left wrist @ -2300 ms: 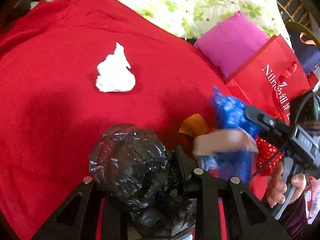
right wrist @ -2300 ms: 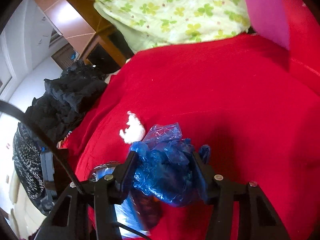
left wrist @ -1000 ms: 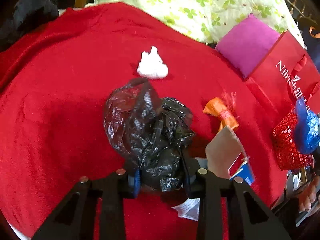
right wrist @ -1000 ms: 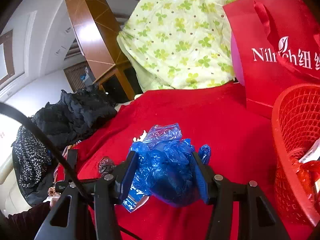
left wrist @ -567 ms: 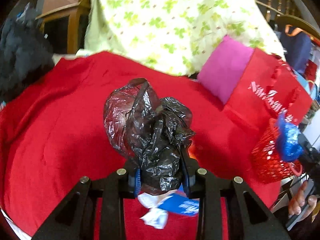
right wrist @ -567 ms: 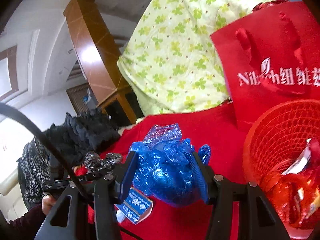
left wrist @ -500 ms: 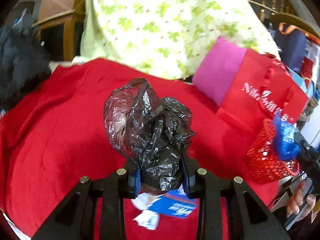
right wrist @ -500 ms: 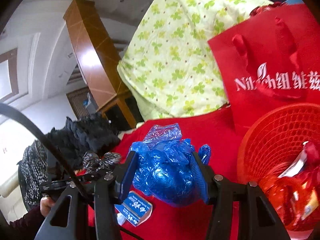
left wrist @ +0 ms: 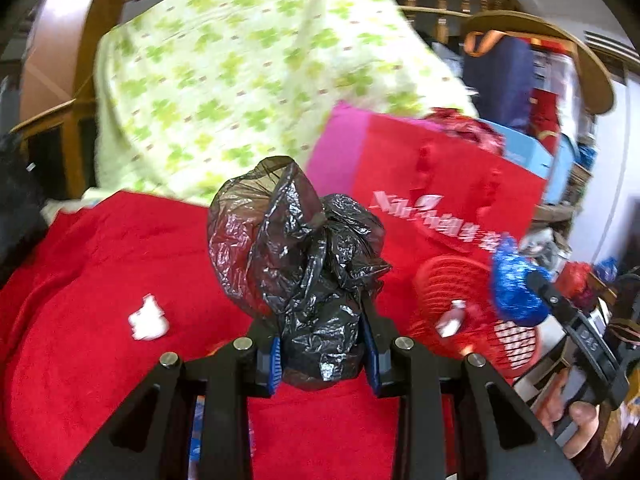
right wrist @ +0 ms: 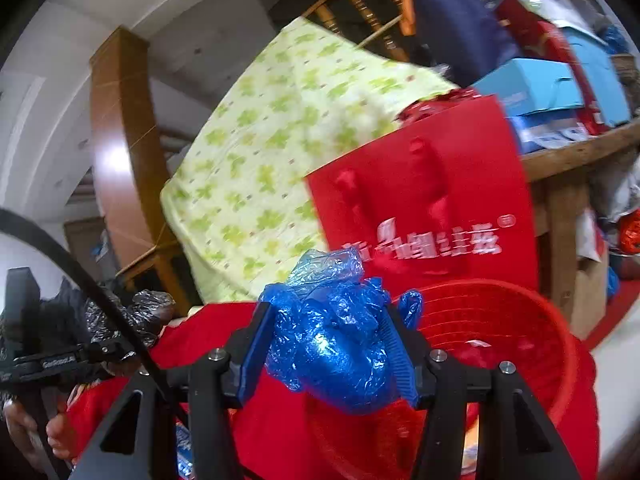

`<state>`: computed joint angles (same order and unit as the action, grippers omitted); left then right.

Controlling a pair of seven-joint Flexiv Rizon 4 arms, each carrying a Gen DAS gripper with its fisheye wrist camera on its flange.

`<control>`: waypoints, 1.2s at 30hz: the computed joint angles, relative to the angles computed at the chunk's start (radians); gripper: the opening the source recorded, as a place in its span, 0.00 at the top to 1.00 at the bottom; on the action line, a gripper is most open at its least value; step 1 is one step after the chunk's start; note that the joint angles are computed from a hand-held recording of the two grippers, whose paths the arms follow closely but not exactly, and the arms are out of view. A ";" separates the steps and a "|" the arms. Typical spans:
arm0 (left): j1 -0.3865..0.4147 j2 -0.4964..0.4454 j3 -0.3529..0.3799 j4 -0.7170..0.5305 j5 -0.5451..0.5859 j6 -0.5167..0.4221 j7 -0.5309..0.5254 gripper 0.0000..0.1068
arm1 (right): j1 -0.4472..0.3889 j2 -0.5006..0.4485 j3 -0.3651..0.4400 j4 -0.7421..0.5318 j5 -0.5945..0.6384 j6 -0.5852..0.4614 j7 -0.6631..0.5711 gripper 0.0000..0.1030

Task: Collect trash
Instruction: 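Carry both bags over the red wastebasket and open both tools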

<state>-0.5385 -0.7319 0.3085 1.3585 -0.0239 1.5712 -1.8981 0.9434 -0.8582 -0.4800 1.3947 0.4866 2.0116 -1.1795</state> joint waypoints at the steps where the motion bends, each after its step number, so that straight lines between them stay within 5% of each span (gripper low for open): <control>1: 0.000 -0.016 -0.013 -0.033 0.002 -0.012 0.014 0.68 | 0.002 0.004 -0.008 0.007 0.014 -0.001 0.004 0.44; 18: 0.055 -0.256 -0.284 -0.460 -0.040 -0.228 0.223 0.67 | 0.037 0.025 -0.108 0.059 0.180 -0.023 0.065 0.41; 20: 0.042 -0.301 -0.267 -0.540 -0.041 -0.282 0.217 0.62 | 0.035 0.024 -0.115 0.067 0.172 -0.038 0.100 0.40; 22: 0.033 -0.347 -0.246 -0.625 -0.034 -0.350 0.201 0.36 | 0.032 0.023 -0.124 0.070 0.160 -0.069 0.135 0.37; 24: 0.032 -0.368 -0.237 -0.657 -0.016 -0.371 0.178 0.33 | -0.013 0.034 -0.066 0.070 0.115 -0.069 0.163 0.36; 29: 0.052 -0.307 -0.253 -0.536 0.018 -0.318 0.159 0.33 | -0.022 0.024 -0.066 0.082 0.055 -0.049 0.220 0.32; 36: 0.036 -0.115 -0.125 -0.174 0.078 -0.158 0.015 0.33 | 0.008 -0.013 -0.072 0.032 0.026 0.084 0.145 0.32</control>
<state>-0.5021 -0.8472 0.1838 1.1849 0.0537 1.4135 -1.8833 0.9515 -0.8713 -0.5519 1.4269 0.5122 2.0951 -1.0343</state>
